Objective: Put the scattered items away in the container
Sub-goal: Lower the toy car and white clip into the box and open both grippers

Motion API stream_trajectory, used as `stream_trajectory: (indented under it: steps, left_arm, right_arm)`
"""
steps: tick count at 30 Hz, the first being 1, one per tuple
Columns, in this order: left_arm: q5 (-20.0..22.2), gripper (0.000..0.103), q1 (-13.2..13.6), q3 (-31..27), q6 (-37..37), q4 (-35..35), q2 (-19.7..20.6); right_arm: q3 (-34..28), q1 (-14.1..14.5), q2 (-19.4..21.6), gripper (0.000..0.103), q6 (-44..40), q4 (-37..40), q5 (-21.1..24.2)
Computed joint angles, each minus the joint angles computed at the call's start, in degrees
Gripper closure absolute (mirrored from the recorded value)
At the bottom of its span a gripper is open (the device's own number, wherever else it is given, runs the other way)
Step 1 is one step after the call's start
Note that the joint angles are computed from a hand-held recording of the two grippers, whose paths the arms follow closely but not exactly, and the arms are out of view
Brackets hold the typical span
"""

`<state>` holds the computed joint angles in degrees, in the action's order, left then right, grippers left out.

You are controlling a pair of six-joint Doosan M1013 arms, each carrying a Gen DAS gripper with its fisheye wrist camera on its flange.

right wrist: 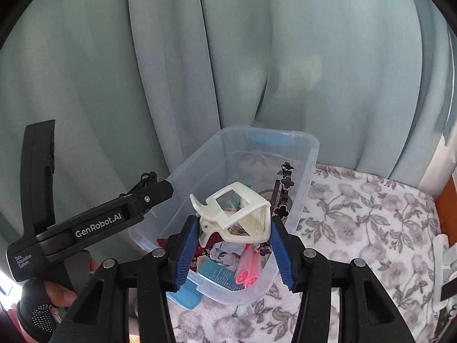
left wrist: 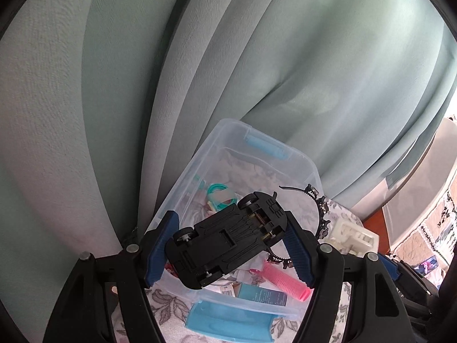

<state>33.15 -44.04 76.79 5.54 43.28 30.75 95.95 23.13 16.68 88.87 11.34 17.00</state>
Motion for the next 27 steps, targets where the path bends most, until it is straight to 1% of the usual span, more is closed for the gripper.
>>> stream_trajectory:
  steps: [2, 5, 7, 11, 18, 20, 27]
  left_arm:
    - [0.0, 0.028, 0.0, -0.2, 0.6, -0.5, 0.1]
    - [0.3, 0.022, -0.1, -0.6, 1.0, -0.6, 0.3]
    - [0.4, 0.021, -0.1, -0.7, 1.3, -0.7, 0.3]
    - [1.4, 0.016, -0.3, -1.3, 1.3, -0.7, 0.6]
    - [2.2, 0.015, -0.6, -2.0, 1.9, -0.7, 1.0]
    - [2.7, 0.008, -0.9, -2.1, 1.6, 0.1, 0.9]
    - [3.7, 0.007, -1.9, -2.3, 1.4, 2.4, 0.5]
  right_arm:
    - [-0.1, -0.1, 0.2, 0.049, -0.1, 0.0, 0.2]
    - [-0.5, -0.1, 0.5, 0.049, 1.5, -2.0, 0.6]
    - [-0.5, -0.1, 0.6, 0.049, 2.6, -3.0, 0.7]
    - [-0.3, -0.3, 0.4, 0.049, 3.8, -3.5, 1.0]
    - [0.7, -0.4, -0.6, 0.047, 5.4, -4.4, 1.0]
    - [1.1, -0.4, -0.9, 0.045, 6.7, -5.3, 1.0]
    - [2.1, -0.8, -2.0, 0.039, 10.8, -8.3, 0.5]
